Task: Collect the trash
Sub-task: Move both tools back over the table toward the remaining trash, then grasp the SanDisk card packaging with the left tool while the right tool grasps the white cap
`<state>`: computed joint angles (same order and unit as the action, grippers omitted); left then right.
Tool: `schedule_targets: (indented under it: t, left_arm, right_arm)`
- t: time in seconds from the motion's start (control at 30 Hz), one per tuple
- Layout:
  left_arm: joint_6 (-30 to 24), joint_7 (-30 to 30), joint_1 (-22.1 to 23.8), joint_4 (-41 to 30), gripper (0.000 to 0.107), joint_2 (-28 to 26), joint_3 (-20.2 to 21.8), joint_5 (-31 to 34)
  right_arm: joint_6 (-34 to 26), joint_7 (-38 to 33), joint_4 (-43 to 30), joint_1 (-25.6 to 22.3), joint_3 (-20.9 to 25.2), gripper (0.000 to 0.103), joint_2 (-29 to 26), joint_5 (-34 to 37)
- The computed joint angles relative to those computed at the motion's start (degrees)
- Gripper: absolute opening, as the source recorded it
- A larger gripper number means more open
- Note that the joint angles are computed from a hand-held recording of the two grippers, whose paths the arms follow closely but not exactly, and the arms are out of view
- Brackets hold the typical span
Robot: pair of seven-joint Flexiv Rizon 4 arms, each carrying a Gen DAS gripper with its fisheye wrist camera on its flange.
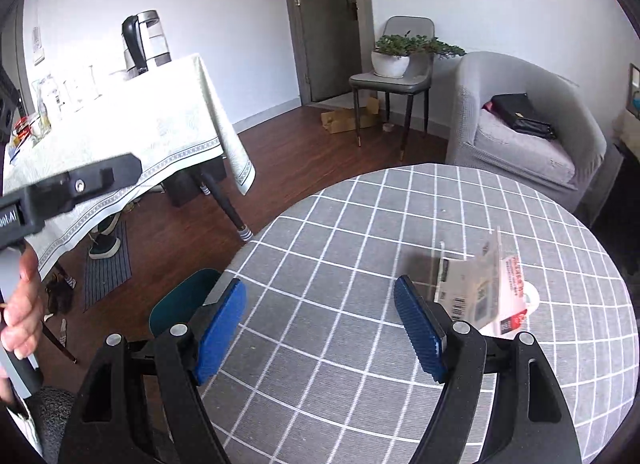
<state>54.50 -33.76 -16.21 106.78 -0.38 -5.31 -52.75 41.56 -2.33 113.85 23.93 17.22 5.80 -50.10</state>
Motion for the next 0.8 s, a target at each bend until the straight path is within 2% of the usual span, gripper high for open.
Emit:
schedule_targets:
  t: [0.2,0.43,0.67,0.73,0.8]
  left_arm:
    - [-2.8,-3.0,-1.8,-0.5,0.073,-1.5,-1.8,4.2]
    - [-3.5,-8.9,-4.1,-1.0,0.073,-3.8,-3.7,10.4]
    - [-2.7,-13.3,-5.9,-2.6,0.073,-6.3,-5.4,13.1]
    - [-2.2,-14.1,-6.4,-3.1,0.071,-7.1,-5.9,14.5]
    - [-1.8,-14.8,-6.9,-3.3,0.064,-7.9,-6.2,15.5]
  right_arm:
    - [-4.5,1.9,3.5,-2.1,1.5,0.077,6.6,0.9]
    - [-6.2,4.5,8.3,-5.5,3.0,0.077,12.6,2.7]
    - [-5.5,7.2,13.6,-8.7,3.7,0.077,18.3,6.4]
    - [-5.1,8.0,15.0,-9.5,3.9,0.077,19.8,7.2]
    - [-4.9,8.5,16.1,-10.1,3.9,0.077,21.0,8.7]
